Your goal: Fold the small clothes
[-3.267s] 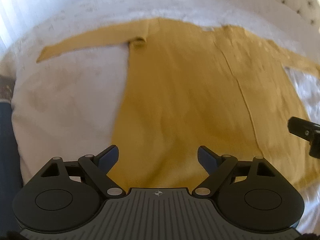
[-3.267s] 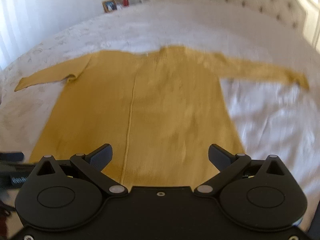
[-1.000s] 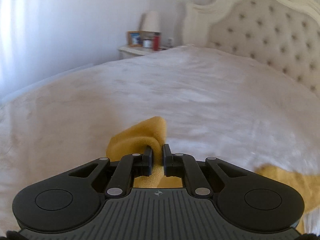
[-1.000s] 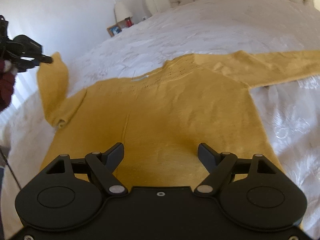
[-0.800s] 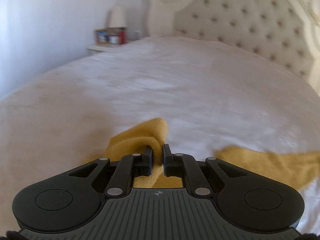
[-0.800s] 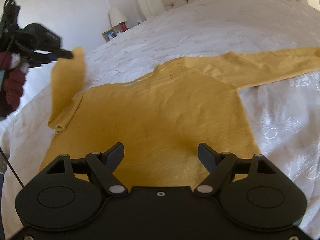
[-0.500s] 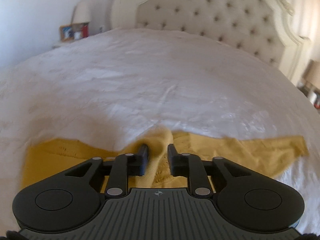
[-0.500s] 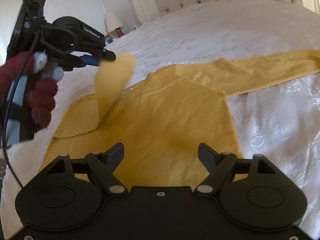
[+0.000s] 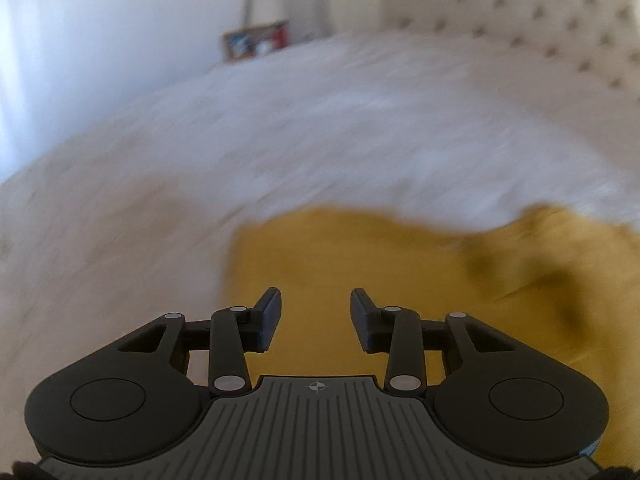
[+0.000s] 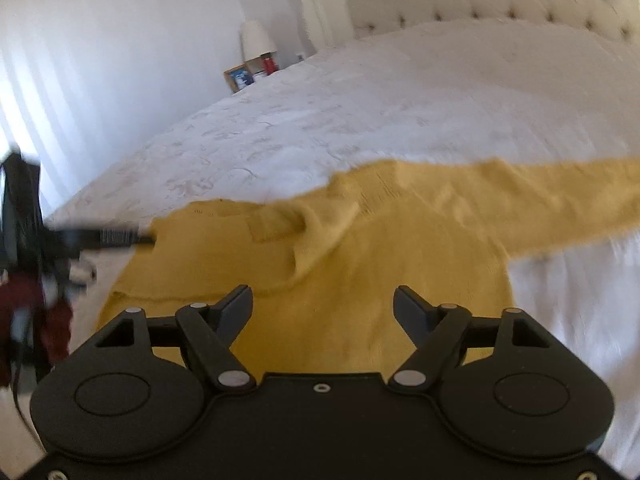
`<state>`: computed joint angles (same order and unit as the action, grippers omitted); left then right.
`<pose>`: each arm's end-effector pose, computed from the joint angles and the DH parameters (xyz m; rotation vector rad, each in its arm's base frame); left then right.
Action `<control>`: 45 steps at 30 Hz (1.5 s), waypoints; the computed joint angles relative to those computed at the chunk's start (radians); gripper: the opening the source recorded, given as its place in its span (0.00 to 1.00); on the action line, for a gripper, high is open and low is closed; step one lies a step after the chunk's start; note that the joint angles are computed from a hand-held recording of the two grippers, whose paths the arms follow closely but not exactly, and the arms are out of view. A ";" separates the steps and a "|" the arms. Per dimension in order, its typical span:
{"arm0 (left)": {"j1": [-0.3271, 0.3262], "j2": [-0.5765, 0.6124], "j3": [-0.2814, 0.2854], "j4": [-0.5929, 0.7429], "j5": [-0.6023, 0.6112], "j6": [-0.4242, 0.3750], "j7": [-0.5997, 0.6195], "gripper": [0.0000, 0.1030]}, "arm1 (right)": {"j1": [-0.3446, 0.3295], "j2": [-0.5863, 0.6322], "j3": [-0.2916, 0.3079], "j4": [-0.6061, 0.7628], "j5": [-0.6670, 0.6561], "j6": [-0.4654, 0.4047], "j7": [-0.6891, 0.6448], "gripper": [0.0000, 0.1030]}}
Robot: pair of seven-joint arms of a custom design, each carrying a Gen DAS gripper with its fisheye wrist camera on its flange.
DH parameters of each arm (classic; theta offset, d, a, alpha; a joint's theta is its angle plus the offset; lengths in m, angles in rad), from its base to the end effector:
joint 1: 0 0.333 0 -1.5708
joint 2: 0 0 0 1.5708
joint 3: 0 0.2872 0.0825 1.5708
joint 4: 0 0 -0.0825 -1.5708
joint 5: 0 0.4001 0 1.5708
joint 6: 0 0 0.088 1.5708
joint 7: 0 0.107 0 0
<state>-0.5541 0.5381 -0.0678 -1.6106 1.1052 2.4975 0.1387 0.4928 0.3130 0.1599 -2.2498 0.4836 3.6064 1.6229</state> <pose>0.5821 -0.4163 0.3155 -1.7205 1.6825 -0.6210 0.4977 0.3025 0.3046 -1.5433 1.5239 -0.4240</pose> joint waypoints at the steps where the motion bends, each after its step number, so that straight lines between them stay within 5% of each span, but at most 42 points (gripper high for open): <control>1: 0.009 0.009 -0.002 -0.004 -0.023 -0.025 0.020 0.36 | 0.025 0.017 -0.025 0.041 0.020 -0.022 -0.047 0.72; 3: 0.008 0.023 0.016 -0.014 -0.074 -0.060 0.047 0.39 | 0.076 0.054 -0.074 0.123 0.062 -0.063 -0.141 0.69; 5: 0.025 -0.010 0.032 -0.090 0.022 0.037 -0.069 0.45 | 0.182 0.100 -0.172 0.221 0.161 -0.117 -0.270 0.68; 9: 0.037 -0.010 0.030 -0.101 0.062 0.067 -0.141 0.48 | 0.372 0.230 -0.371 0.420 0.254 -0.214 -0.425 0.66; 15: -0.050 0.024 0.045 -0.093 0.268 -0.098 -0.309 0.57 | 0.657 0.495 -0.765 0.652 0.197 -0.432 -0.275 0.62; 17: -0.035 0.024 0.030 -0.091 0.264 -0.106 -0.315 0.63 | 0.691 0.563 -0.837 0.700 0.159 -0.492 -0.207 0.60; 19: -0.018 0.020 0.024 -0.096 0.266 -0.088 -0.339 0.65 | 0.670 0.589 -0.841 0.749 0.124 -0.562 -0.176 0.39; 21: -0.001 0.013 0.022 -0.109 0.275 -0.056 -0.371 0.66 | 0.619 0.562 -0.782 0.747 0.112 -0.557 -0.194 0.20; 27: 0.011 0.018 0.018 -0.111 0.294 -0.033 -0.406 0.67 | 0.580 0.403 -0.757 0.554 0.134 -0.438 -0.109 0.20; 30: 0.012 0.014 0.018 -0.117 0.300 -0.029 -0.416 0.67 | 0.608 0.362 -0.825 0.474 0.125 -0.472 -0.028 0.21; 39: 0.015 0.012 0.014 -0.120 0.305 -0.033 -0.419 0.67 | 0.550 0.263 -0.768 0.354 0.076 -0.428 0.073 0.62; 45: 0.015 0.013 0.013 -0.120 0.306 -0.034 -0.420 0.67 | 0.495 0.272 -0.724 0.366 0.029 -0.447 0.156 0.62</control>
